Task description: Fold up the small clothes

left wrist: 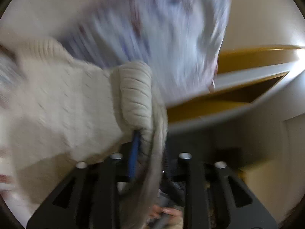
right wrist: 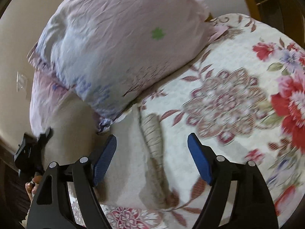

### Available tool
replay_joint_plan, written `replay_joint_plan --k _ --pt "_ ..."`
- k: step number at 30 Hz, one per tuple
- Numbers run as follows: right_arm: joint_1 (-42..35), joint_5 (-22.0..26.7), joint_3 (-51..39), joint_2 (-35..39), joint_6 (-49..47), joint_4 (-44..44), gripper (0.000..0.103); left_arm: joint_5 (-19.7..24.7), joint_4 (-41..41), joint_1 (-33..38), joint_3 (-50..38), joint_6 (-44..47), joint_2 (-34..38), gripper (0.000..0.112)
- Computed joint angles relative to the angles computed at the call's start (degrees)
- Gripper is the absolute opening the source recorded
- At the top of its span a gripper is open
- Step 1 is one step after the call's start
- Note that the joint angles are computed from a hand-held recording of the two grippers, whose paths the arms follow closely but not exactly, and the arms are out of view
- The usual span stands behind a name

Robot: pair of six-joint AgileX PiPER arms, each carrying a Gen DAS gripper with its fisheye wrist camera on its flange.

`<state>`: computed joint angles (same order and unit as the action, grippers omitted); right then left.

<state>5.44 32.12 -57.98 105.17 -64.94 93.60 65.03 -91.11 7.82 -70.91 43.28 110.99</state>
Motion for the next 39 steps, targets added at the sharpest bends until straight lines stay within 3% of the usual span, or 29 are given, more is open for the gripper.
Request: replay_joint_plan --k 1,3,4,5,8,11,14,16,17,18,21,22,24,26,28,29,31,33,35,36,39 --pt "-1.2 1.1 -0.9 0.5 1.6 -2.1 0.079 2.1 -1.7 -0.9 -0.9 -1.3 2.0 0.033" --pt "-3.2 4.3 -2.5 1.8 3.7 -4.6 0.086 1.6 -3.9 -0.3 2.0 1.9 0.6 0.058" --pt "-4.3 6.7 -3.8 3.0 4.8 -6.0 0.087 -1.7 -3.4 0.8 4.4 3.9 -2.0 0.077" --pt "-4.8 8.2 -5.0 4.0 6.0 -7.3 0.088 -7.2 -0.6 2.6 7.1 5.2 -5.6 0.082" --pt "-4.7 13.5 -11.6 9.0 11.9 -13.2 0.088 -19.3 15.4 5.6 9.2 -0.2 -11.1 0.082" --pt "-2.9 17.7 -19.7 15.1 18.5 -18.7 0.088 -21.6 29.4 5.8 9.0 -7.7 -9.6 0.082" --pt "0.1 19.4 -26.6 19.6 24.5 -23.9 0.087 -22.1 32.5 2.4 7.8 -10.7 -5.2 0.082" --pt "2.0 19.5 -29.0 21.3 27.0 -26.1 0.083 -23.4 30.2 -0.3 7.0 -9.9 -2.8 0.086" --pt "3.0 17.8 -28.2 20.7 25.8 -25.8 0.064 -26.1 27.5 -2.4 6.9 -7.7 -2.4 0.085" --pt "3.6 16.9 -27.3 20.1 24.0 -25.0 0.036 -26.6 26.5 -3.4 6.1 -6.5 -1.6 0.079" --pt "4.1 17.2 -23.8 18.1 19.8 -19.8 0.03 -26.5 24.6 -4.2 4.8 -3.6 -1.0 0.046" --pt "4.1 17.4 -22.5 17.0 18.2 -18.3 0.03 -25.6 23.8 -3.9 4.8 -2.1 -1.3 0.039" --pt "4.5 18.7 -19.4 14.1 14.3 -14.5 0.029 -20.7 25.2 -0.5 5.2 1.5 -4.0 0.038" --pt "6.3 19.6 -16.8 11.5 10.6 -11.8 0.029 -20.0 27.4 2.1 8.2 5.0 -9.3 0.039" --pt "9.3 18.7 -16.5 11.1 9.3 -11.2 0.03 -22.0 35.7 3.7 9.2 0.4 -13.7 0.045" --pt "11.1 17.1 -18.0 11.8 11.5 -13.7 0.033 -26.3 41.4 3.1 9.7 -2.7 -14.1 0.054" --pt "15.3 11.7 -22.1 14.8 21.0 -22.9 0.04 -36.5 52.9 0.8 11.7 -10.4 -13.6 0.055" --pt "16.8 5.1 -19.9 12.7 24.1 -24.9 0.045 -39.9 61.4 -0.3 13.0 -20.1 -15.1 0.057" --pt "16.6 -0.3 -14.8 7.8 18.0 -18.1 0.045 -41.6 60.8 0.7 16.5 -21.5 -19.6 0.074" --pt "16.2 -1.4 -13.9 6.0 16.1 -15.8 0.045 -43.6 58.7 0.9 18.8 -19.1 -21.7 0.078" --pt "15.8 1.7 -20.2 9.1 24.0 -22.8 0.045 -46.2 54.7 2.4 25.7 -13.5 -28.5 0.085"
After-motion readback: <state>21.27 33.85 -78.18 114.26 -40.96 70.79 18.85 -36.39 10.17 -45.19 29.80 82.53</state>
